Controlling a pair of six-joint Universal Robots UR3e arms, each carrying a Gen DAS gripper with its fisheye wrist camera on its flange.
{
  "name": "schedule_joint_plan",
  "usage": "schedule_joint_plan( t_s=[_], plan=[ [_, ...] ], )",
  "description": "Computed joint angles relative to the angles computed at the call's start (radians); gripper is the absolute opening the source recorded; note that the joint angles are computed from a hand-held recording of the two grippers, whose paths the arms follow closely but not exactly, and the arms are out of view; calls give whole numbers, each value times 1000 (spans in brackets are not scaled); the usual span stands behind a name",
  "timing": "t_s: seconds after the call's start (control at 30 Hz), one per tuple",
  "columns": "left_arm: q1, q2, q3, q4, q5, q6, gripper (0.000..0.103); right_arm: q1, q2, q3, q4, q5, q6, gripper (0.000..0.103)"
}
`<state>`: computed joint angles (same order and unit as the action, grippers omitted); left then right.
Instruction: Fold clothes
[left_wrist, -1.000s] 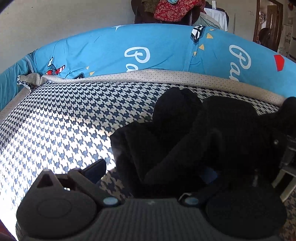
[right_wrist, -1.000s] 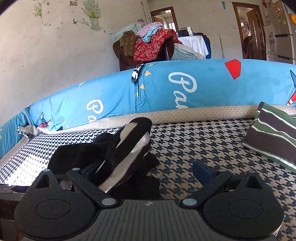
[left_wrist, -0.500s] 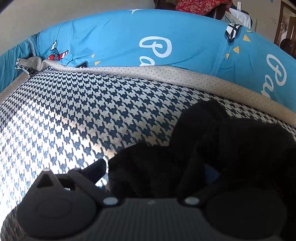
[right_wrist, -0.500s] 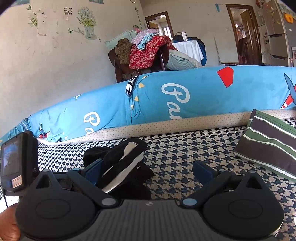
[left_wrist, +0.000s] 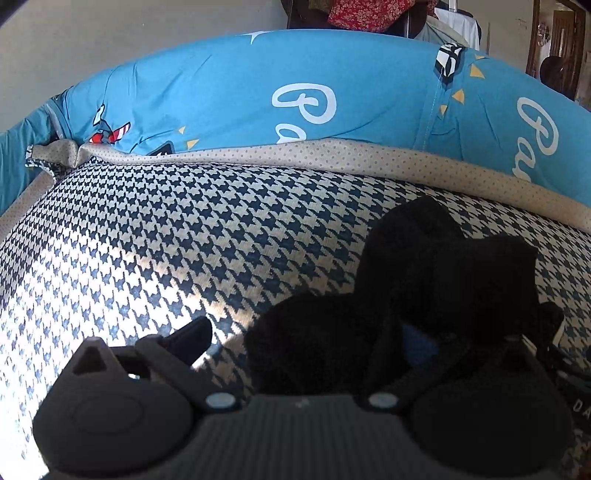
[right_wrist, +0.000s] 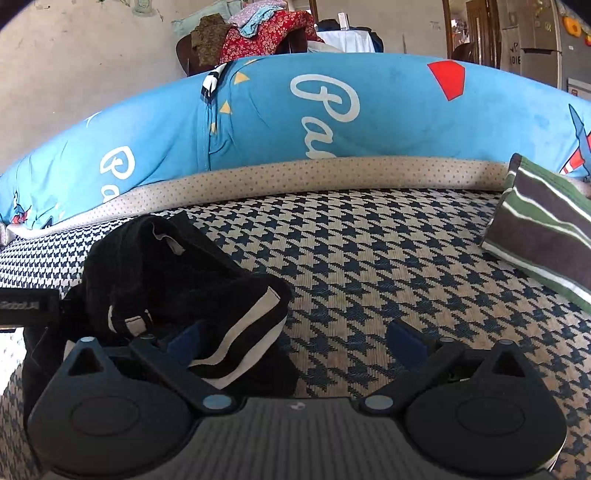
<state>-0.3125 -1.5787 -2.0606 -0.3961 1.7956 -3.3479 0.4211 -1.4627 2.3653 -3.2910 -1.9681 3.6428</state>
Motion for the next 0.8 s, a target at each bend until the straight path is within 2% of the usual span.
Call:
schedule_joint_plan(
  t_s=[0.1, 0.27, 0.4, 0.5, 0.6, 0.8],
  plan=[
    [-7, 81, -60, -3, 12, 10, 103, -28, -10, -1, 14, 41, 17, 103],
    [-65, 195, -131, -35, 98, -16, 103, 46, -78, -30, 87, -49, -6, 103],
    [-94, 292, -176, -116, 109, -47, 103, 101, -151, -7, 72, -61, -39, 103],
    [-115, 349, -191, -189, 107, -74, 103, 148, -206, -5, 121, -75, -49, 103],
    [-150, 390, -197, -246, 109, -103, 103, 155, -281, 17, 188, -30, -46, 103],
    [-241, 427, -188, -334, 147, -170, 103, 180, -385, 58, 294, -7, -2, 103]
  ],
)
